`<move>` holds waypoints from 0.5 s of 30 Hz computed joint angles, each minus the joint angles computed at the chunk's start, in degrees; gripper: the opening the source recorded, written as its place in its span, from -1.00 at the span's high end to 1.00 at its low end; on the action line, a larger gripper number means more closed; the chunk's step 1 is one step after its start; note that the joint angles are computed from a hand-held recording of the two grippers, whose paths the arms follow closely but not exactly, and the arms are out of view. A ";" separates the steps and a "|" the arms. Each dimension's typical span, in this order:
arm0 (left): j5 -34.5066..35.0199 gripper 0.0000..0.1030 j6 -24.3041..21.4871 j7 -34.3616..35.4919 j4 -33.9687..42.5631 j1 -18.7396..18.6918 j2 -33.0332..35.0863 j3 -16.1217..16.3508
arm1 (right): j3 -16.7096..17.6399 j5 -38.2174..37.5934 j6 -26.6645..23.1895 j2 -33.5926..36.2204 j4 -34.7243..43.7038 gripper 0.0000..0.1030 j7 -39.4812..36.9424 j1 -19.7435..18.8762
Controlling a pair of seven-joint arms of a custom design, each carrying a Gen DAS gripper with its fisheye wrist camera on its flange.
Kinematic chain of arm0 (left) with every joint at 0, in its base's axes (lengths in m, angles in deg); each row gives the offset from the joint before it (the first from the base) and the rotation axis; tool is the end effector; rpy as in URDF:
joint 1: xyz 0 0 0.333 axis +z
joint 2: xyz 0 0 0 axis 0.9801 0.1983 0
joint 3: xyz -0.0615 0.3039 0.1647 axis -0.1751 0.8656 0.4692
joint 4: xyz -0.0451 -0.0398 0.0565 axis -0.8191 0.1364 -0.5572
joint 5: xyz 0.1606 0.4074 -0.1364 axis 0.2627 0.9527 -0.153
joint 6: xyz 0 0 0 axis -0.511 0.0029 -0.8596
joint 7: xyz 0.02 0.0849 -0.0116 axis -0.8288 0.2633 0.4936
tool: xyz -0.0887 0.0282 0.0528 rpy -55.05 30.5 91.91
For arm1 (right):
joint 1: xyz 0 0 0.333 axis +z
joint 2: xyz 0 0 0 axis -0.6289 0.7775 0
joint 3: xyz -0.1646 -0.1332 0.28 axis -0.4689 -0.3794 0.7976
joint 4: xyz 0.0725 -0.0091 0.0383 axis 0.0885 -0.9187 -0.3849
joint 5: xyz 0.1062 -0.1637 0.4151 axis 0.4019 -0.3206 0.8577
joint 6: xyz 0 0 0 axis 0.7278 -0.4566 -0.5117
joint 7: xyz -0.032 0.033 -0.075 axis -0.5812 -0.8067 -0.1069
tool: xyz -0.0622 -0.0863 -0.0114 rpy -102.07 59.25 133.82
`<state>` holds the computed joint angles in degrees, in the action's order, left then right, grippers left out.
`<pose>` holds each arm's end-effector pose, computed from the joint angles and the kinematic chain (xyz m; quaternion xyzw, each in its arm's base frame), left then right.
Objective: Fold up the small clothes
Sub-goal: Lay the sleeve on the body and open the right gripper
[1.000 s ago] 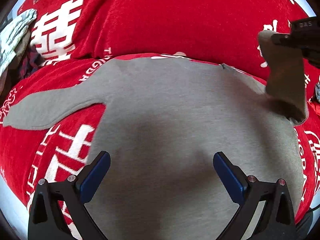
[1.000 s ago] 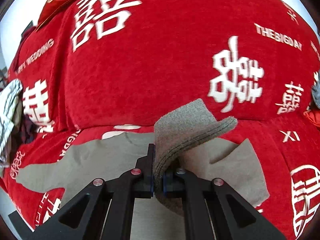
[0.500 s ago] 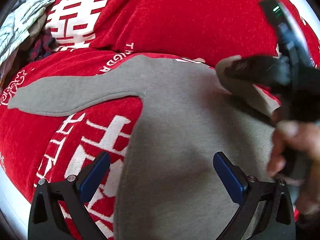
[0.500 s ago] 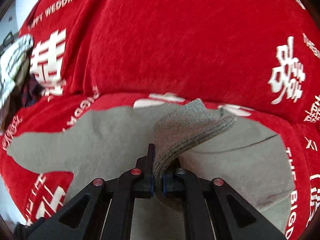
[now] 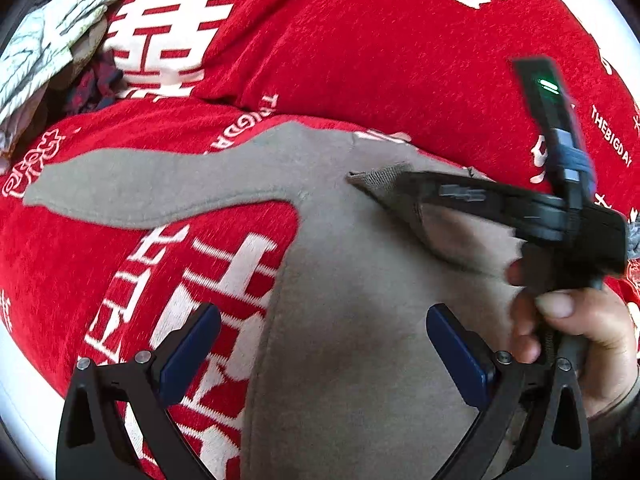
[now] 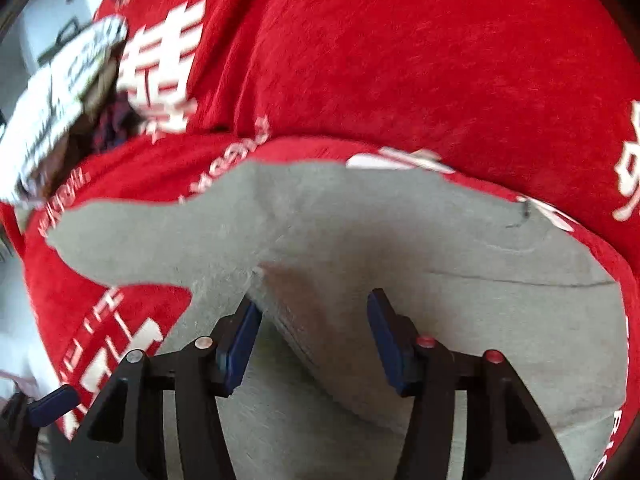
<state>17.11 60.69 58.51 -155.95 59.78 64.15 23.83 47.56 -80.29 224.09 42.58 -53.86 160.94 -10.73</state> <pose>0.5629 -0.3747 0.5439 -0.5236 0.7941 -0.2998 0.0730 0.5635 0.4033 0.5336 -0.5696 0.7573 -0.1919 0.2555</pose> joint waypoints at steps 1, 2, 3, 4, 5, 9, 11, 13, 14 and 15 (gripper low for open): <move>0.57 -1.00 -0.63 -0.22 1.46 -0.27 0.92 -0.21 | -0.44 -1.09 0.54 -2.58 -2.78 -0.14 2.43 -0.19; 1.26 -1.00 -1.07 -0.46 2.67 -0.58 1.74 -0.35 | -0.73 -2.71 -0.23 -6.13 -6.42 -0.14 5.77 -0.67; 2.74 -1.00 -1.63 -1.05 4.47 -1.14 3.04 -0.54 | -0.50 -3.54 -1.69 -8.61 -8.88 -0.14 8.01 -1.35; 4.07 -1.00 -2.20 -1.69 6.26 -1.78 4.36 -0.67 | -0.13 -3.76 -3.31 -10.53 -10.77 -0.15 9.31 -2.10; 4.65 -1.00 -2.75 -1.69 8.07 -2.35 5.75 -0.84 | 0.13 -3.31 -6.38 -13.45 -13.61 -0.15 10.33 -2.96; 7.32 -1.00 -7.23 -2.80 18.87 -6.00 14.12 -1.08 | 1.33 -1.22 -12.40 -20.53 -20.76 -0.15 11.02 -5.70; 9.34 -1.00 -9.25 -4.28 24.30 -8.21 18.37 -0.42 | 1.53 0.24 -12.19 -23.26 -24.06 -0.15 10.97 -6.63; 11.40 -1.00 -11.95 -5.20 29.05 -10.37 22.03 0.47 | 1.48 2.19 -11.08 -24.50 -26.34 -0.15 10.16 -7.22; 12.35 -1.00 -13.88 -5.48 31.41 -11.42 23.90 0.85 | 1.62 2.69 -11.10 -24.87 -27.10 -0.14 9.75 -7.54; 13.40 -1.00 -15.44 -5.93 33.16 -12.31 25.38 1.44 | 2.17 2.53 -12.71 -25.17 -27.74 -0.14 9.91 -8.03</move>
